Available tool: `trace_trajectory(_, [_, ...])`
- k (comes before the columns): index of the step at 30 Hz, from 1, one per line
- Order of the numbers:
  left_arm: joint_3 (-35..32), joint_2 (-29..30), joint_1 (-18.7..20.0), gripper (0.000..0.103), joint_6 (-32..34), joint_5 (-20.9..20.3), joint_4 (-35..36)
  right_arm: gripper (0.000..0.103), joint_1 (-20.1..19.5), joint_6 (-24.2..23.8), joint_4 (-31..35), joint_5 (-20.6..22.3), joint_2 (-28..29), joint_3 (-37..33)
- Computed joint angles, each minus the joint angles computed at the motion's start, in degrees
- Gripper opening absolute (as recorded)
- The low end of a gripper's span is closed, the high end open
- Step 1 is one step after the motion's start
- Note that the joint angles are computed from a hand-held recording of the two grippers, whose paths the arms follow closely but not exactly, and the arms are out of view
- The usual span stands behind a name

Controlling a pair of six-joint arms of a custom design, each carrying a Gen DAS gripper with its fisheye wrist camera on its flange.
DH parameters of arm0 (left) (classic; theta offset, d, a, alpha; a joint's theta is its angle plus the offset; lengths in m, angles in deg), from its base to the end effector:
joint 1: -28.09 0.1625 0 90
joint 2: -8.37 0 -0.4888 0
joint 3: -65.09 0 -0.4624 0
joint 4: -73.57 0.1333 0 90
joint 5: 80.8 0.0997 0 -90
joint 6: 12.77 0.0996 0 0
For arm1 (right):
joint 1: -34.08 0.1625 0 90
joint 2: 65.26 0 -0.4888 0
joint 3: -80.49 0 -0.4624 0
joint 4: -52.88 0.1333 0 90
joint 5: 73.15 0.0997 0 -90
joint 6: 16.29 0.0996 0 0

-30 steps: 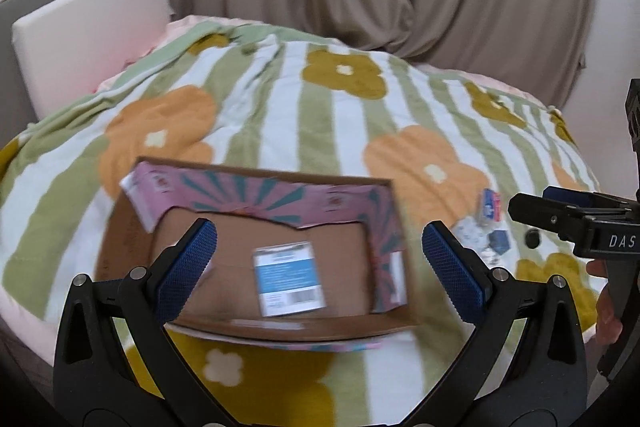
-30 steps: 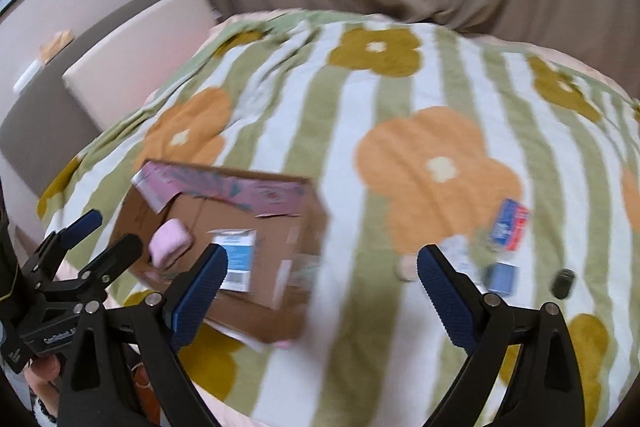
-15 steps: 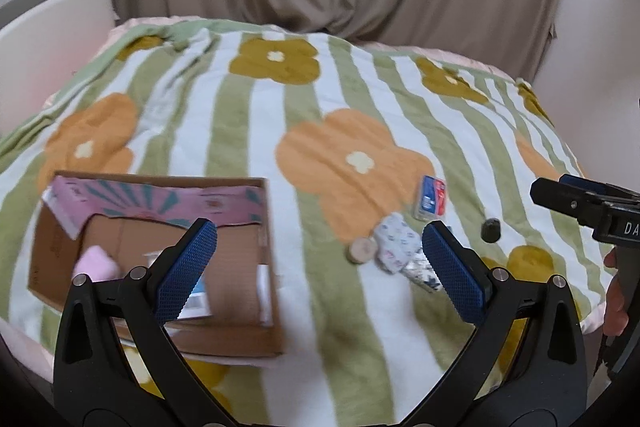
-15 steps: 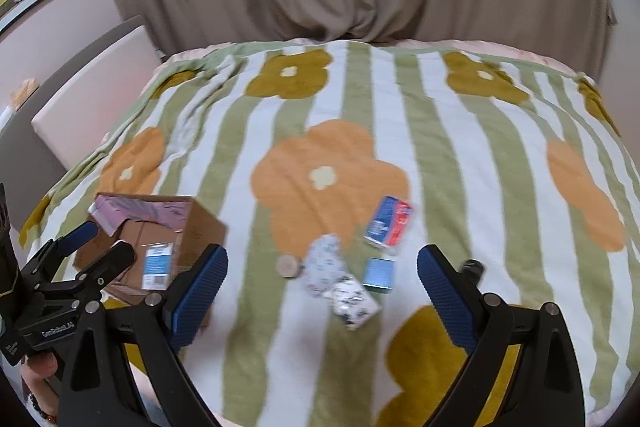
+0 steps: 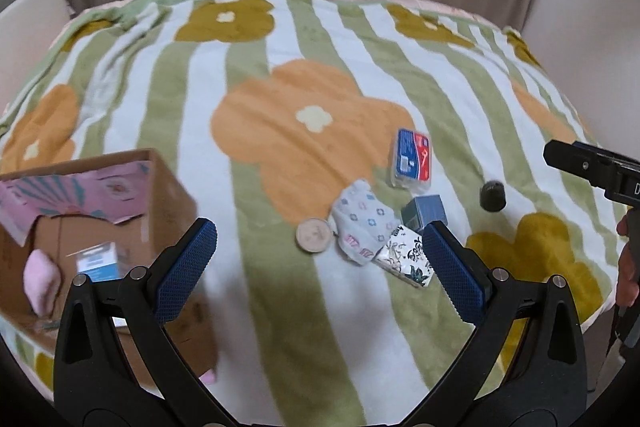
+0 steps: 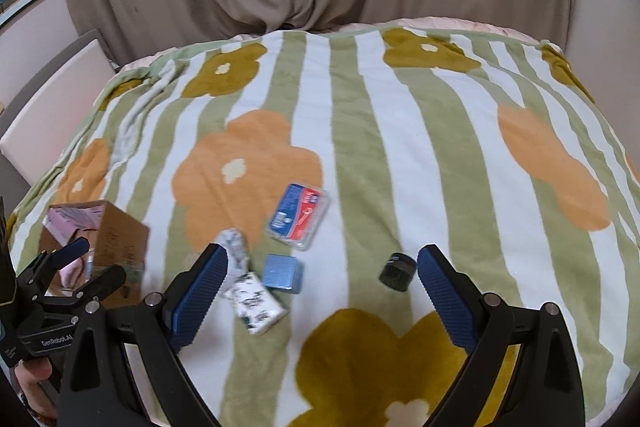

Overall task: Organize objects
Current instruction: 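Move the left tool to the white sock and grasp it while the right tool grasps the black jar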

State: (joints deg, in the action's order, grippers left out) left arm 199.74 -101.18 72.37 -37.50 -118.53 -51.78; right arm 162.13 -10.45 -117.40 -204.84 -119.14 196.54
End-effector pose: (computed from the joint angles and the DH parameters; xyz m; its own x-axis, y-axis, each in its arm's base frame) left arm -0.1126 -0.4060 0.3847 -0.7743 0.0213 -0.6325 0.4190 0.7662 -0.4872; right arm 0.4361 -0.4484 0.1087 -0.7714 -0.2198 0.5972 -0.5100 0.7748 -0.3736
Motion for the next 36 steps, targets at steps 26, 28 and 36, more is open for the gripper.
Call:
trace_trajectory(26, [-1.48, 17.66, 11.82, 0.095, 14.83, -7.85, -17.99, 0.087, -9.29, -7.65, -12.07, -2.98, 5.33, 4.16])
trace_trajectory(28, [-1.75, 18.3, 12.24, 0.095, 15.58, -7.85, -18.78, 0.085, -9.89, -7.07, -12.02, -2.94, 5.48, 4.26])
trace_trajectory(36, [-2.86, 20.09, 13.34, 0.087, 18.11, -8.69, -19.54, 0.072, -11.52, -6.04, -12.36, -2.41, 5.82, 4.36])
